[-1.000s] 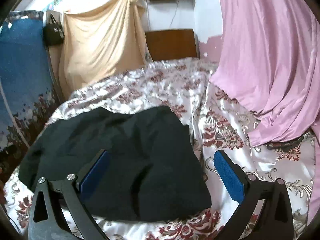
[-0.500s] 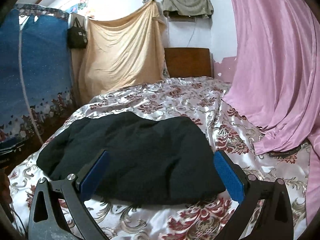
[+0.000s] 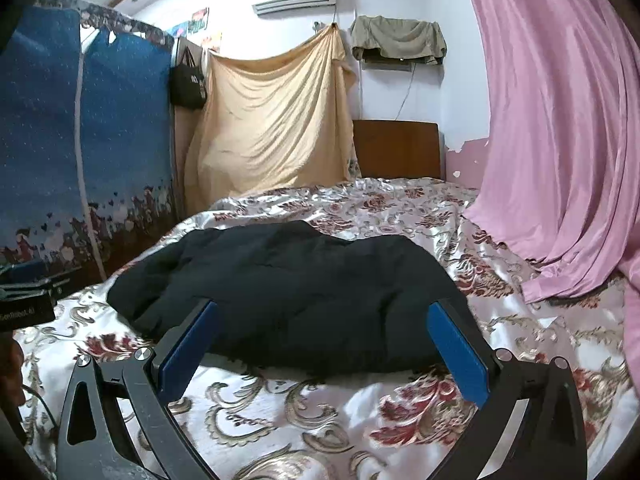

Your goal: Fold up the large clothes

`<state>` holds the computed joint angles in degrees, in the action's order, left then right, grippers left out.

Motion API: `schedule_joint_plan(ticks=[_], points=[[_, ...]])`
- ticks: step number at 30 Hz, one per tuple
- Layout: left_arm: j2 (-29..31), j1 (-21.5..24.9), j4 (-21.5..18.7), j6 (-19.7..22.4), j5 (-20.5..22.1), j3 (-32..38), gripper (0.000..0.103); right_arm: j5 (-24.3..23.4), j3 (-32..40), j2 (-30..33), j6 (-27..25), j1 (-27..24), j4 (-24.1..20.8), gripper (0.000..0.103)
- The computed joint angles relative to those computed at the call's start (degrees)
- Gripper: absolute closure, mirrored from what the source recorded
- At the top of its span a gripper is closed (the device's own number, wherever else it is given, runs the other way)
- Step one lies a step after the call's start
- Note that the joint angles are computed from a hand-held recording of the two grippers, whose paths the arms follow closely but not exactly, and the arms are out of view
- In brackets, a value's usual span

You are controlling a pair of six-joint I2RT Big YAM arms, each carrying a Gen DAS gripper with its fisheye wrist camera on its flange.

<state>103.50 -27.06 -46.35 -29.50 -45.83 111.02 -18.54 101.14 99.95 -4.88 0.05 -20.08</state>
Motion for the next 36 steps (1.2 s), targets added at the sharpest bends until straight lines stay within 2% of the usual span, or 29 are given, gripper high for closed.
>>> schedule_joint_plan(ticks=[6, 13, 36], points=[[-2.19, -1.49, 3.25, 0.12, -3.62, -4.94, 0.0, -2.6, -3.21, -1.48, -1.52, 0.0, 1.75, 0.001], [-2.78, -2.18, 3.31, -0.04, -5.8, -6.19, 0.0, -3.84, -5.19, -2.74, -1.19, -0.22, 4.41, 0.001], [-4.05, -2.63, 5.54, -0.52, -5.8, -9.14, 0.0, -4.25, -6.02, -2.75, -1.34, -0.27, 4.7, 0.001]])
